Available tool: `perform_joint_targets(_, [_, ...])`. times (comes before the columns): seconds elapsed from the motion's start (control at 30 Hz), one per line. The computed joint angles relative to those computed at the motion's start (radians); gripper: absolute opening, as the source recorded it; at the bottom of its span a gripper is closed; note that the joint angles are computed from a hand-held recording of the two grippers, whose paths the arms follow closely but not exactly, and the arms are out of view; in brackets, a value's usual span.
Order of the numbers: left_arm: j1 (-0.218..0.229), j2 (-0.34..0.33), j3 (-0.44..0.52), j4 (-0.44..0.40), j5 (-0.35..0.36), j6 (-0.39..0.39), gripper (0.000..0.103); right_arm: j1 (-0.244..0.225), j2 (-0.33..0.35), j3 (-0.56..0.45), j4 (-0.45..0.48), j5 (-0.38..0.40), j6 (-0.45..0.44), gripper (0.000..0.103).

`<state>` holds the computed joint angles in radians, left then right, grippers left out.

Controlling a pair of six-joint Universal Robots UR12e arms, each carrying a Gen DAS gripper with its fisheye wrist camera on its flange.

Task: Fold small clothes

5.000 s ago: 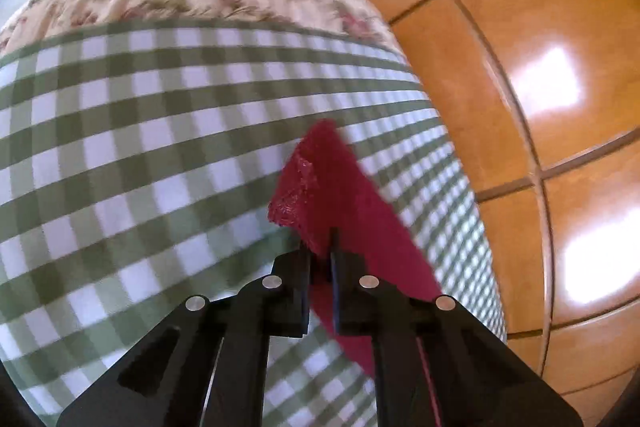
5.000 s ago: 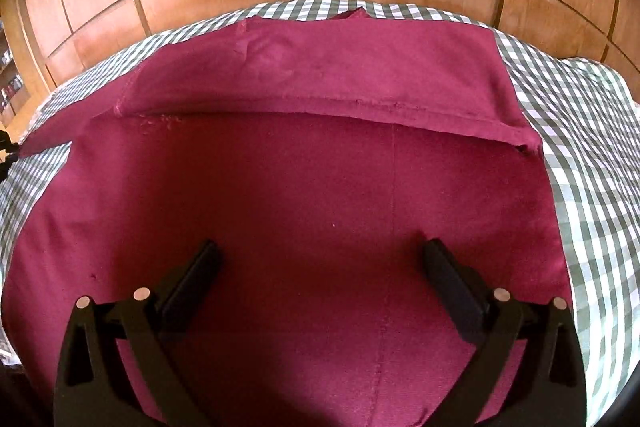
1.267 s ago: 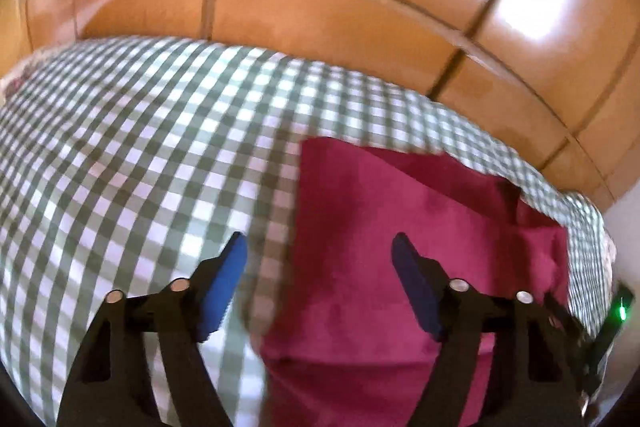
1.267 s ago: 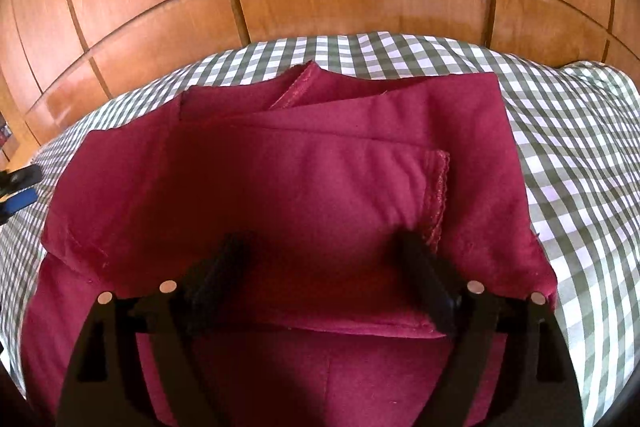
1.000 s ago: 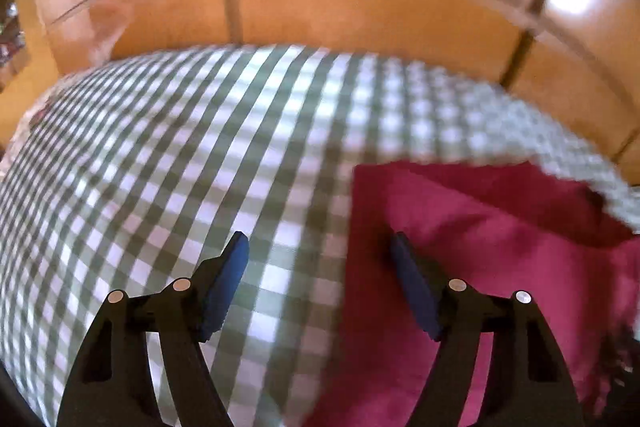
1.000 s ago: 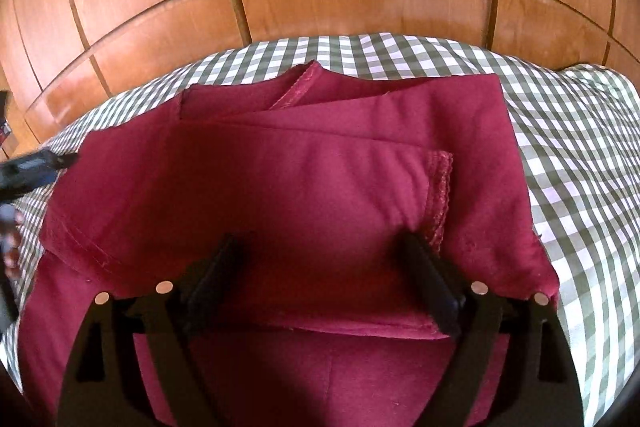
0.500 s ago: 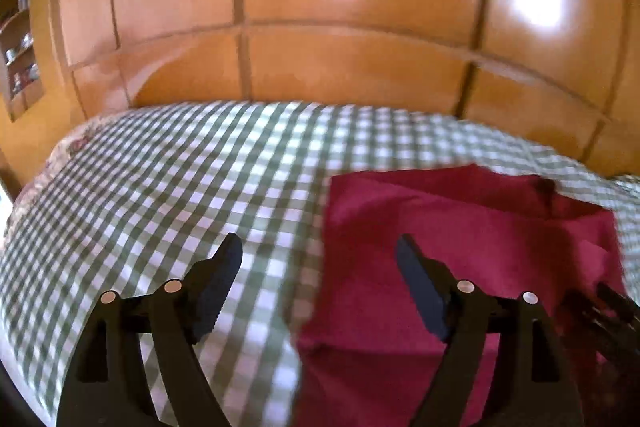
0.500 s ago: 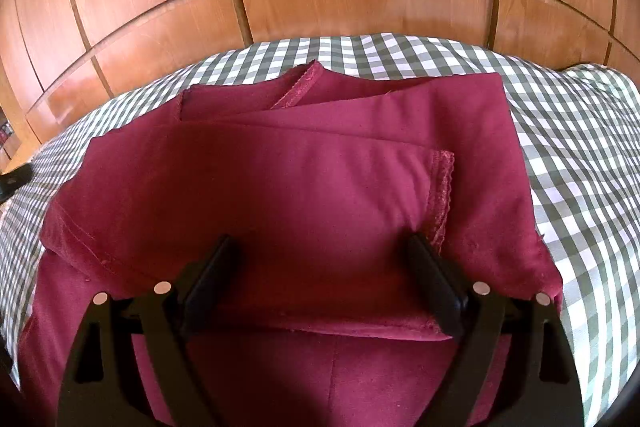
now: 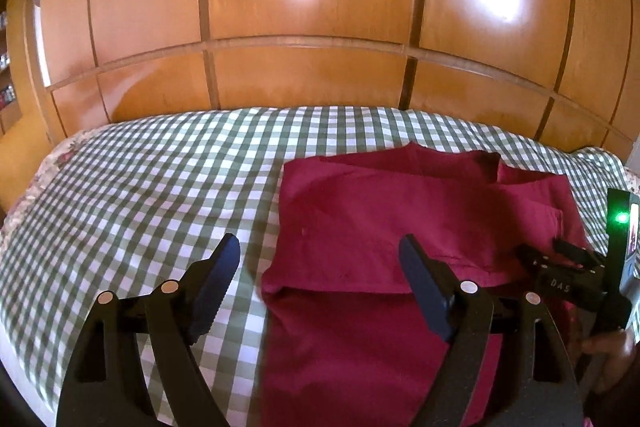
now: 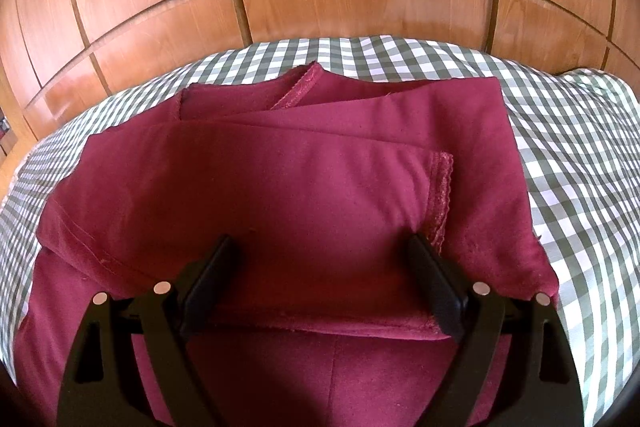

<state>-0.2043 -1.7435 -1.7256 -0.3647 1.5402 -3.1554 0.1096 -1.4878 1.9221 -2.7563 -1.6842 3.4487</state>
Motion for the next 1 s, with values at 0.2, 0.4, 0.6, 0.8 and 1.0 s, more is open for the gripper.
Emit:
perform_joint_targets(0.2, [0.0, -0.027, 0.016, -0.029, -0.008, 0.001, 0.081, 0.0, 0.0, 0.0, -0.001, 0.002, 0.001, 0.088])
perform_joint_targets(0.4, [-0.002, -0.067, 0.047, -0.095, -0.008, 0.008, 0.081, -0.003, 0.0, 0.002, -0.006, 0.01, 0.0, 0.089])
perform_joint_targets(0.6, [0.026, -0.109, 0.087, -0.24, -0.061, -0.091, 0.082, -0.003, 0.001, 0.001, -0.003, 0.01, -0.009, 0.09])
perform_joint_targets(0.8, [0.032, -0.06, 0.048, -0.234, -0.035, -0.086, 0.082, -0.004, -0.004, -0.004, 0.018, 0.01, -0.011, 0.09])
perform_joint_targets(1.0, [0.074, 0.044, -0.057, -0.218, -0.106, -0.024, 0.082, -0.009, -0.073, 0.032, 0.042, 0.038, -0.001, 0.097])
